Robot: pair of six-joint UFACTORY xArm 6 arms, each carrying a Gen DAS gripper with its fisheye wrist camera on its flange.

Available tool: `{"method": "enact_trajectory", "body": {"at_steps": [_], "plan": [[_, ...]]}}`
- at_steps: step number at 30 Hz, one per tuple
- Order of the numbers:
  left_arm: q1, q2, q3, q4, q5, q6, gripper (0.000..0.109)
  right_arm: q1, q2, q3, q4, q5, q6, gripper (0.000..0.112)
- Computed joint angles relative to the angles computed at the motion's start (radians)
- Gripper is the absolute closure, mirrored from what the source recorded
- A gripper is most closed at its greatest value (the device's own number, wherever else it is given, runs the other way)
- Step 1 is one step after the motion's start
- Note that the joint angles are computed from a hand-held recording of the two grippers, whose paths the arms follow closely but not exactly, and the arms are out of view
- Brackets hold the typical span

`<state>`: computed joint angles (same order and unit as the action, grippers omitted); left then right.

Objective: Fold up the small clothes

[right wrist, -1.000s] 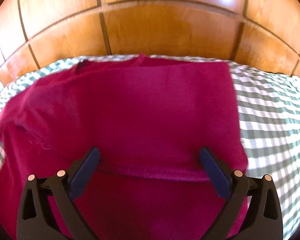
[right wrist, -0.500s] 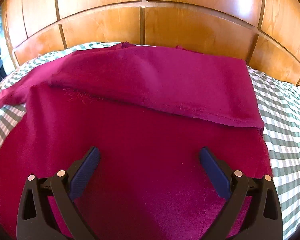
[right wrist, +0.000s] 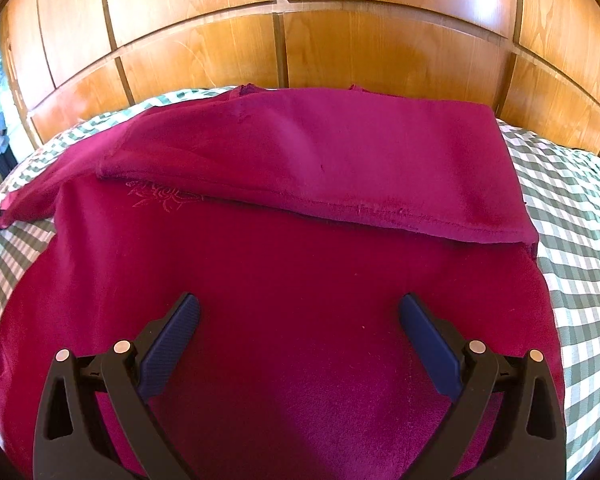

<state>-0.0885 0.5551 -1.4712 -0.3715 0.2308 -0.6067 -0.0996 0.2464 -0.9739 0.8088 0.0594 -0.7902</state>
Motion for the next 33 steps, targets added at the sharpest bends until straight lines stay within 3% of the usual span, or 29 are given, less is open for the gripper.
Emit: {"method": "enact_trajectory", "body": {"at_steps": [1,3,6,10,12,16,19,21,23,28,30,32,33], "plan": [[-0.008,-0.001,-0.014,0.059,-0.008,-0.025,0.099,0.000,0.001,0.001,-0.009,-0.003,0.008,0.013],[-0.047,-0.010,-0.046,0.052,-0.036,0.051,0.100,0.002,0.001,0.004,-0.026,-0.008,0.023,0.013],[-0.137,-0.023,-0.108,-0.129,-0.067,0.322,0.100,0.003,0.003,0.006,-0.031,-0.013,0.028,0.013],[-0.273,-0.004,-0.213,-0.262,-0.068,0.597,0.100,0.003,0.003,0.006,-0.025,-0.014,0.020,0.013],[-0.339,0.027,-0.279,-0.352,-0.031,0.740,0.100,0.005,0.002,0.005,-0.009,-0.014,0.006,0.013],[-0.421,0.115,-0.397,-0.406,0.073,0.849,0.099,0.006,0.003,-0.002,0.042,-0.005,-0.038,0.013],[-0.464,0.163,-0.436,-0.396,0.129,0.875,0.085,0.006,0.004,-0.007,0.070,0.003,-0.059,0.013],[-0.486,0.156,-0.402,-0.433,0.143,0.909,0.064,0.003,0.004,-0.011,0.081,0.009,-0.069,0.013],[-0.505,0.140,-0.352,-0.397,0.116,0.888,0.064,0.002,0.005,-0.013,0.089,0.013,-0.075,0.013],[-0.516,0.035,-0.159,-0.476,0.053,0.946,0.064,0.003,0.001,-0.012,0.080,0.018,-0.061,0.013],[-0.516,-0.009,-0.073,-0.530,0.018,1.004,0.064,0.000,-0.015,-0.020,0.138,0.043,-0.090,0.021],[-0.513,-0.017,-0.039,-0.536,0.006,1.016,0.064,-0.025,-0.033,-0.066,0.307,0.187,-0.192,0.038],[-0.514,-0.027,-0.017,-0.542,0.001,1.028,0.064,-0.042,-0.032,-0.093,0.345,0.268,-0.200,0.039]]}}
